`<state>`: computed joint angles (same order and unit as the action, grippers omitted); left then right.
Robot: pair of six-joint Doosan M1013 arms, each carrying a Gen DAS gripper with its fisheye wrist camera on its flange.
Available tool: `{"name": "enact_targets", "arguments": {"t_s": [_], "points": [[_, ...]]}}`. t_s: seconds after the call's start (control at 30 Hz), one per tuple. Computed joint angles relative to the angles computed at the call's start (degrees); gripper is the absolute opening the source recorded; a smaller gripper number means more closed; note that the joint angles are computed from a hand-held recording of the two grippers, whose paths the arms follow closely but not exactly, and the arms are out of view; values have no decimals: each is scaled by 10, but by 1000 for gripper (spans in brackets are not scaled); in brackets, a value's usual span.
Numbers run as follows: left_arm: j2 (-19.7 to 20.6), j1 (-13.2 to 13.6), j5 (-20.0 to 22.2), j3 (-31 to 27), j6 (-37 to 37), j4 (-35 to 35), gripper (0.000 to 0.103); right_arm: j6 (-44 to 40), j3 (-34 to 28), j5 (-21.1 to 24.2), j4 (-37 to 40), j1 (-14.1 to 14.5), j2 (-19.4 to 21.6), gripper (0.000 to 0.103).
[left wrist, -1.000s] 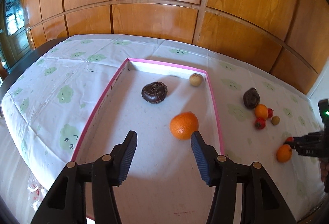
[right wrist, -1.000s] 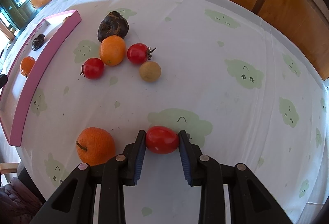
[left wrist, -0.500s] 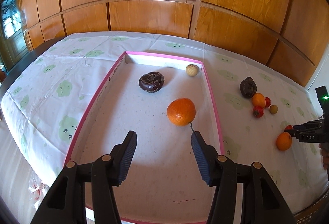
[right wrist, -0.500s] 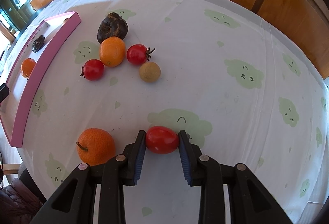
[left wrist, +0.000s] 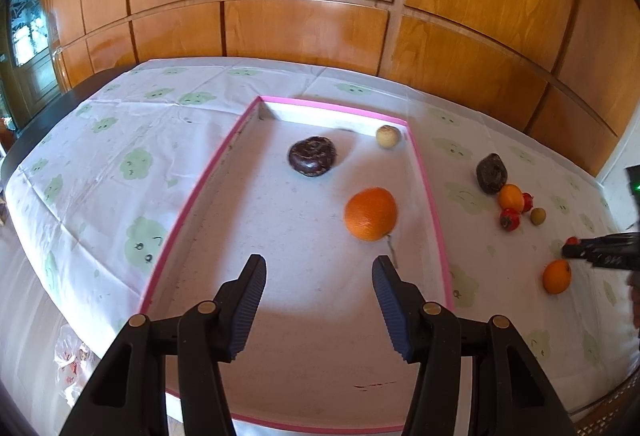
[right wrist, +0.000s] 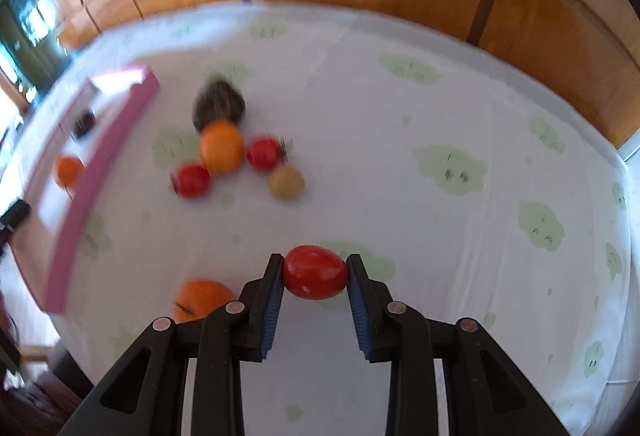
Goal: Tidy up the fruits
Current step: 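Carry the red tomato into the pink tray and open the right tool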
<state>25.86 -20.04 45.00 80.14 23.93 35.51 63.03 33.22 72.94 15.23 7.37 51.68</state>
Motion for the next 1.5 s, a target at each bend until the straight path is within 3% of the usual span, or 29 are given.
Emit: {"name": "enact_targets", "arguments": {"t_s": [0.23, 0.4, 0.53, 0.77, 0.9, 1.07, 1.23, 1.5], "points": [[-9, 8, 13, 15, -52, 33, 56, -123, 64, -2, 89, 34, -43, 31], [-18, 16, 21, 27, -86, 46, 56, -187, 83, 13, 139, 68, -50, 31], [-23, 20, 25, 35, -98, 52, 56, -200, 78, 26, 133, 94, -39, 31], [-25, 24, 20, 41, -101, 44, 56, -182, 70, 34, 101, 109, -28, 32], [-24, 24, 16, 42, -97, 40, 56, -184, 74, 36, 114, 103, -33, 38], [-24, 23, 9, 40, -87, 33, 56, -174, 77, 22, 137, 86, -43, 38], [-23, 17, 1, 35, -72, 41, 57, -147, 77, -9, 149, 56, -52, 38], [-14, 6, -16, 16, -10, 28, 58, -54, 67, -56, 103, 6, -53, 38]]}}
